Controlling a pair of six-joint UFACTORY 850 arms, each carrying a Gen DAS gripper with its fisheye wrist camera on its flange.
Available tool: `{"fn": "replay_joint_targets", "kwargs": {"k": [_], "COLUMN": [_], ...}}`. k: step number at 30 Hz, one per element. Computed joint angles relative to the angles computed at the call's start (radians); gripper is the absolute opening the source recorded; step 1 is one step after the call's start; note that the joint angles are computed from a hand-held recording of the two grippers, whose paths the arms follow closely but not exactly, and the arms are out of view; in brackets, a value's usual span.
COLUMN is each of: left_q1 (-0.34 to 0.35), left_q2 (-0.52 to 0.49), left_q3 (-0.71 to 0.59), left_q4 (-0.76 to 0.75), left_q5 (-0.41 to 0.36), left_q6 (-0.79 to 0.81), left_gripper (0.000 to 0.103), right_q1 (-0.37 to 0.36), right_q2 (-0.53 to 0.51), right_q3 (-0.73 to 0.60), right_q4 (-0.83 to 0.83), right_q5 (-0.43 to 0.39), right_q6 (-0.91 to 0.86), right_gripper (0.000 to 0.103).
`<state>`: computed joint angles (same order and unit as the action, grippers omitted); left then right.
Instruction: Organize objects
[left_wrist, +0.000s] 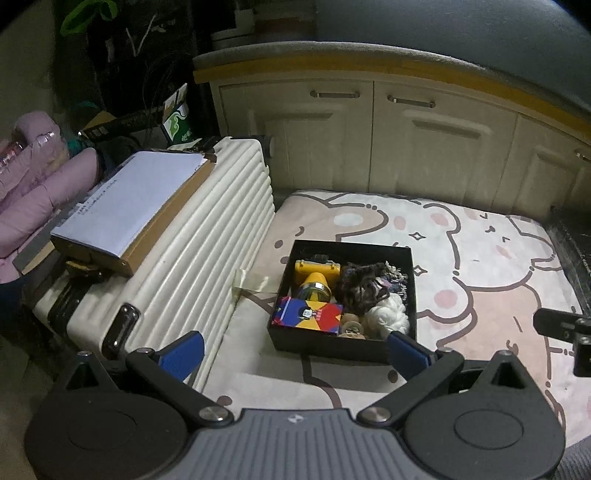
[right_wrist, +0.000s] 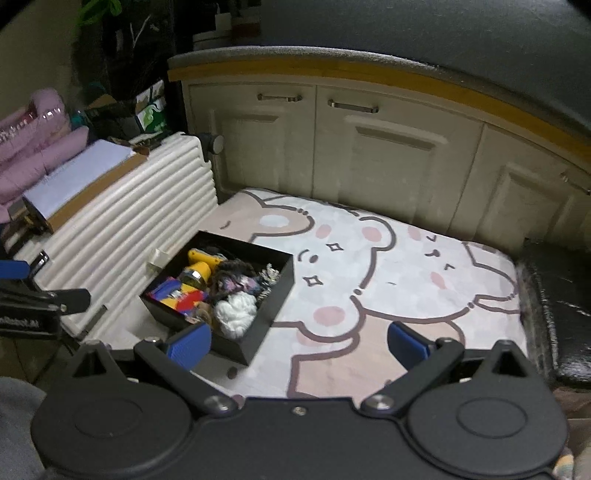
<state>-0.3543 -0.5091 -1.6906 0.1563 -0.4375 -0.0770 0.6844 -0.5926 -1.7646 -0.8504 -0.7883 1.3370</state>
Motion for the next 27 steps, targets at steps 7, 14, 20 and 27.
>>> {"fn": "replay_joint_targets", "kwargs": {"k": [7, 14, 20, 27], "left_q1": [0.0, -0.003, 0.0, 0.002], "left_q2": [-0.004, -0.005, -0.011, -0.014], "left_q3": [0.001, 0.003, -0.004, -0.008], "left_q4": [0.01, 0.022, -0.006, -0.026], "left_q5": [-0.016, -0.019, -0.027, -0.036], "left_q6": [-0.021, -0.017, 0.008, 0.022], "left_gripper": [0.103, 0.103, 0.103, 0.103], "right_q1": [-0.001, -0.007, -0.01, -0.007], "right_q2": [-0.02, -0.01, -0.005, -0.012], "right_q3": [-0.023, -0.005, 0.004, -0.006], "right_q4": [0.022, 0.027, 0.029, 0.027], "right_q5": [-0.047, -0.028, -0.018, -0.028], "right_q6": [-0.017, 0.014, 0.035, 0.02], "right_gripper": [0.103, 0.103, 0.103, 0.103]}}
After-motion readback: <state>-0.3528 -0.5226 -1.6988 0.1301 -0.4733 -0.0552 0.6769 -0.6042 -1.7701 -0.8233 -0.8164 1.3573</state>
